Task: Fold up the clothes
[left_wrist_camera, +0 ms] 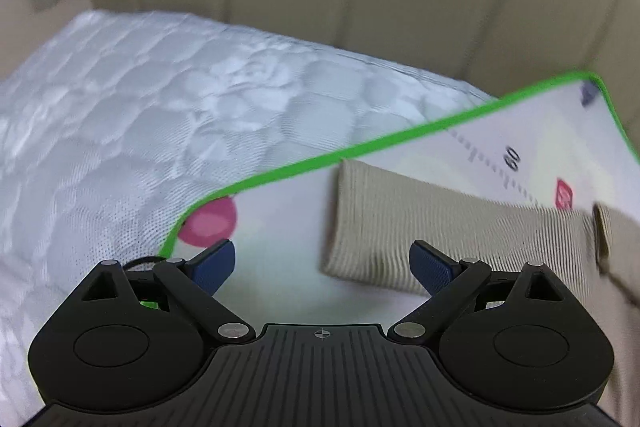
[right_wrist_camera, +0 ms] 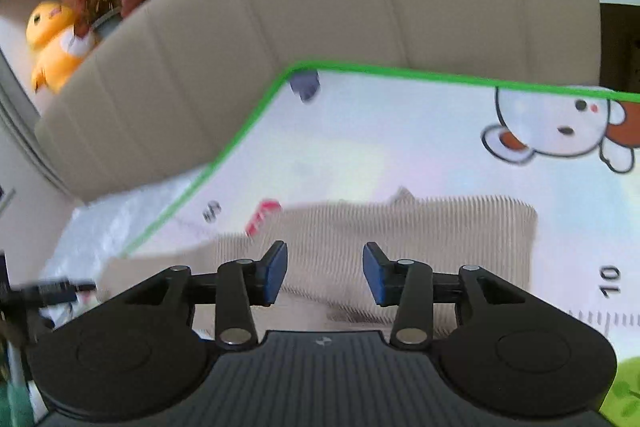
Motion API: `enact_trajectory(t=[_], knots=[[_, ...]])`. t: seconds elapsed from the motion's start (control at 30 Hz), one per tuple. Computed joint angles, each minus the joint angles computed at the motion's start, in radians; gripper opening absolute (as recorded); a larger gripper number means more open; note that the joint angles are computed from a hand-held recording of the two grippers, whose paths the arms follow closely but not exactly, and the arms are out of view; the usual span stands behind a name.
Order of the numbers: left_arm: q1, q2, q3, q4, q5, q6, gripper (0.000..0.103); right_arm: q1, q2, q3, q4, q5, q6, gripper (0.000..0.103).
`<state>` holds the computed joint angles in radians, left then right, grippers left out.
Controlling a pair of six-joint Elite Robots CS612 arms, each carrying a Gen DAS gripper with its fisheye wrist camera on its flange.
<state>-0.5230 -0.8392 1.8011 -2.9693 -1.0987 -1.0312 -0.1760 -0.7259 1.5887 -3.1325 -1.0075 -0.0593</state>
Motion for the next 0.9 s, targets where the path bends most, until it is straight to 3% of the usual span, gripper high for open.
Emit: enact_trajectory(t=[0.13, 0.2, 0.3, 0.4, 0.43, 0.57, 0.7, 0.8, 0.9], knots=[[0.003, 0.022, -0.035, 0.041, 0.0, 0.018, 0.096, -0.006, -0.006, 0.013, 0.034, 0.002, -0.009, 0.043], [0.003, 0.04, -0.067, 0.072, -0.008, 0.036, 0.09, -0.006, -0.009, 0.017, 0.039, 0.005, -0.012, 0.044], [0.002, 0.062, -0.119, 0.152, -0.033, 0.059, 0.063, -0.01, -0.015, 0.025, 0.031, 0.011, -0.007, 0.048], [-0.015, 0.074, -0.153, 0.201, 0.029, 0.104, 0.024, -0.026, -0.021, 0.037, 0.01, 0.011, 0.028, 0.05], [-0.02, 0.072, -0.157, 0.196, 0.05, 0.124, 0.006, -0.032, -0.023, 0.041, 0.003, 0.005, 0.033, 0.05], [-0.027, 0.047, -0.166, 0.057, 0.057, 0.111, 0.005, -0.059, -0.03, 0.065, -0.043, -0.041, 0.039, 0.052], [-0.055, 0.05, -0.22, -0.144, 0.068, 0.222, 0.005, -0.088, -0.03, 0.077, -0.039, -0.064, 0.094, 0.052], [-0.077, 0.073, -0.284, -0.253, 0.006, 0.295, 0.005, -0.103, -0.035, 0.087, -0.043, -0.074, 0.087, 0.052], [-0.097, 0.114, -0.364, -0.306, -0.078, 0.365, 0.005, -0.114, -0.04, 0.098, -0.055, -0.081, 0.068, 0.052]])
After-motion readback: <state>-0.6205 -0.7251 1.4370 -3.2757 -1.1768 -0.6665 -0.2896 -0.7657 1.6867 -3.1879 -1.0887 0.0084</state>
